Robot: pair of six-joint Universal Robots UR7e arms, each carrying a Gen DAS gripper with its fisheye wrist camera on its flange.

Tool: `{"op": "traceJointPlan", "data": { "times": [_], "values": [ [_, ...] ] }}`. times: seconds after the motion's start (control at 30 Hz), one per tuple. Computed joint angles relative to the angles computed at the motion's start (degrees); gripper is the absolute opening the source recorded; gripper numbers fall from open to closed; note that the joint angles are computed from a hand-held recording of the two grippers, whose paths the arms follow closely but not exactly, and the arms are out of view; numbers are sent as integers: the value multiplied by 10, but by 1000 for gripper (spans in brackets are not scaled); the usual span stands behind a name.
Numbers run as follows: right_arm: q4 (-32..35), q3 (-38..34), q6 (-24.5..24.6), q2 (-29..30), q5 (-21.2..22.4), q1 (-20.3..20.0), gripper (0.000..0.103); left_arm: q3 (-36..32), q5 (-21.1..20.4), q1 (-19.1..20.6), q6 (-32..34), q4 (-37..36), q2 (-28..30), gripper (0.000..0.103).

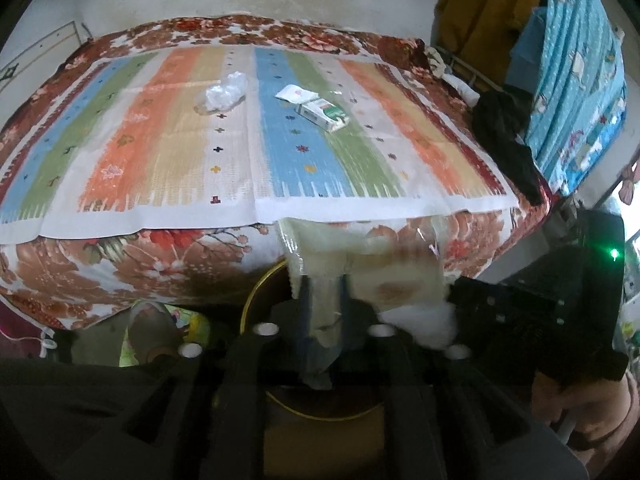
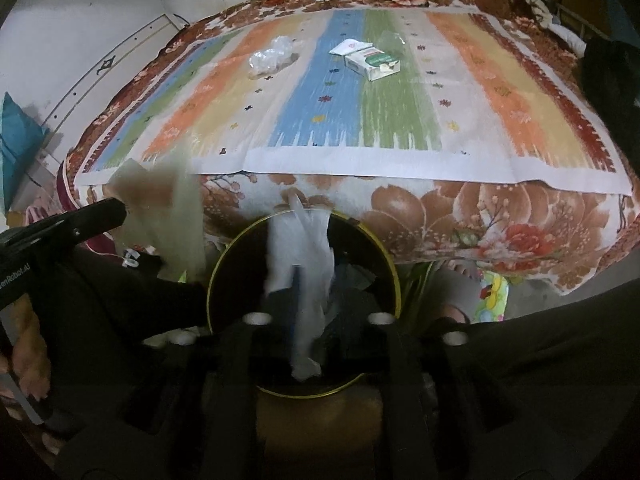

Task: Collect trash
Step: 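Open both tools to drop the wrapper and tissue into the bin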

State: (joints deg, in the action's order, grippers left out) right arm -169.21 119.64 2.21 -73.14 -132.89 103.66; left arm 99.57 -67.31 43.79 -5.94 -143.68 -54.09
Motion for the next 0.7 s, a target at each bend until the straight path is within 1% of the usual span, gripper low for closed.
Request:
{"op": "traceJointPlan", "data": {
  "times": [0.03,0.07,0.13,0.33,0.37,0.43,0.5,0.63,0.7],
  "values": [
    [-1,1,3,-1,2,-1,36,2,-3,1,-4,-10,-1,38],
    [-2,2,6,-2,3,-2,36,1,-5,2,-6,-13,-1,40],
    [0,2,8,-5,8,-3,36,0,-12,3,-7,-13,-1,40],
    [2,0,9,-4,12,-3,37,-1,-7,1,-9,-12,1,40],
    [2,0,9,-4,13,-4,37,-2,-7,1,-11,-13,1,40],
    [4,0,7,-5,18,-5,42,-1,-7,1,-11,-12,1,40],
    [-1,-1,3,-3,17,-3,42,-2,-4,1,-9,-12,0,41],
    [-10,-5,-2,0,12,-1,42,-6,-13,4,-13,-5,1,43],
    [-6,-9,0,-1,17,-4,42,-19,-31,11,-12,14,3,49]
  ]
}}
